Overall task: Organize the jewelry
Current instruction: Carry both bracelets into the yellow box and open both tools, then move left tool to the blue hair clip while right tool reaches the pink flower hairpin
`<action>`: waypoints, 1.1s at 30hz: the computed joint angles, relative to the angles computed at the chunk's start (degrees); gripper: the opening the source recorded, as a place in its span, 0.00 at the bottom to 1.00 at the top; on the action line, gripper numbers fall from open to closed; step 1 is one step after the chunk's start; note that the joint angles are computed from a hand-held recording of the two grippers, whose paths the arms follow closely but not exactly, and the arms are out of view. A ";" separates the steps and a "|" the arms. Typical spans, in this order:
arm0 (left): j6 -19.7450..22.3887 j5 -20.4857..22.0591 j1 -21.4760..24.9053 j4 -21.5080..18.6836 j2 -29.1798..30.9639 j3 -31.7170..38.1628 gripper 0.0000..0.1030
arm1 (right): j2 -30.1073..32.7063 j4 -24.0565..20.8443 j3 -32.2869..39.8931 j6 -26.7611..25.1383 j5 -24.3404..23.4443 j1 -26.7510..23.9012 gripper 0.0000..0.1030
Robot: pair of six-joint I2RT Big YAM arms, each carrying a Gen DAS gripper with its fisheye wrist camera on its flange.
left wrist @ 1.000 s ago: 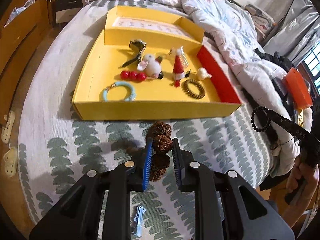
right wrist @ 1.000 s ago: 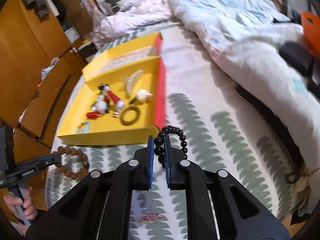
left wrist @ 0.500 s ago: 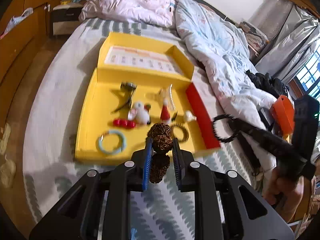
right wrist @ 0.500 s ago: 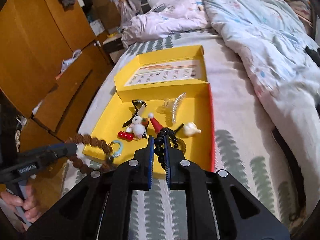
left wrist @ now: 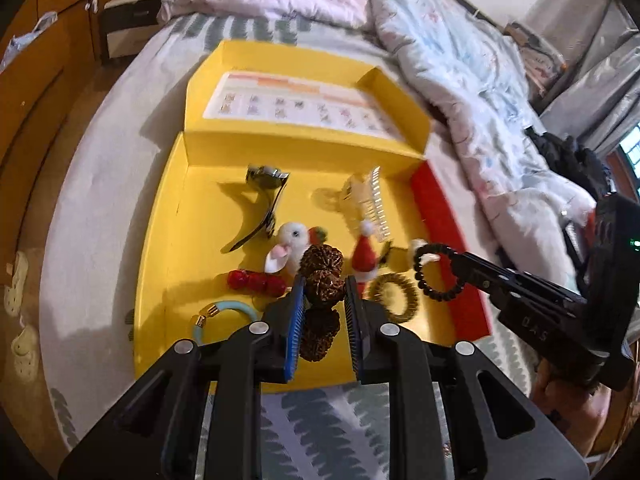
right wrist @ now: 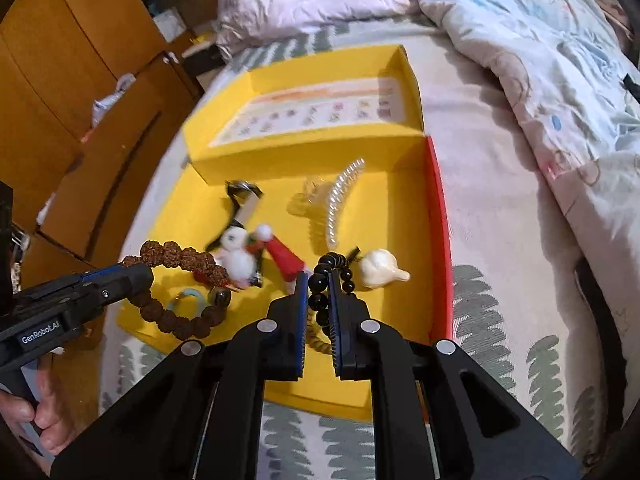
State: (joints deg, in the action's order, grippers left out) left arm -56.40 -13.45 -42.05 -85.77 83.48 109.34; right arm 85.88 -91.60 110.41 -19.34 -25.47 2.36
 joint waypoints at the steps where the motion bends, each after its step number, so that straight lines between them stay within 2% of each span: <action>1: -0.24 0.45 0.35 0.08 -0.07 -0.88 0.19 | 0.12 0.14 -0.49 0.01 0.48 0.18 0.11; 6: 0.26 0.73 1.57 0.80 -0.75 -3.93 0.19 | 0.32 2.09 -2.47 1.00 3.01 1.85 0.11; 14: 4.31 2.52 3.94 1.08 -0.52 -6.20 0.19 | 1.30 4.58 -3.64 2.63 4.48 4.99 0.12; 19: 6.45 0.53 4.63 0.01 0.24 -6.06 0.21 | 1.81 6.37 -4.77 3.39 3.89 5.01 0.18; 22: 6.72 -3.43 4.33 -0.98 -0.23 -5.71 0.46 | 1.57 7.08 -4.73 3.35 3.64 4.27 0.20; 23: 6.53 -5.17 4.09 -0.94 -0.85 -5.77 0.63 | 1.52 6.83 -4.26 3.29 3.44 3.74 0.27; 24: 6.38 -6.37 4.01 -0.92 -1.24 -5.72 0.70 | 1.42 6.54 -3.70 3.28 3.15 3.12 0.33; 26: 5.40 -8.14 3.60 -1.72 -2.02 -5.14 0.70 | 0.48 7.20 -3.43 3.80 1.96 1.73 0.59; 28: 3.90 -9.53 2.70 -2.96 -2.56 -4.53 0.70 | -0.82 7.39 -3.41 3.52 0.20 0.27 0.63; 31: -0.17 -13.74 -0.92 -7.25 -2.94 -3.54 0.71 | -4.61 6.80 -5.33 0.09 -2.51 -2.48 0.72; 33: -3.66 -16.18 -4.41 -10.43 -3.02 -3.38 0.79 | -6.69 5.86 -7.06 -2.49 -2.37 -3.63 0.72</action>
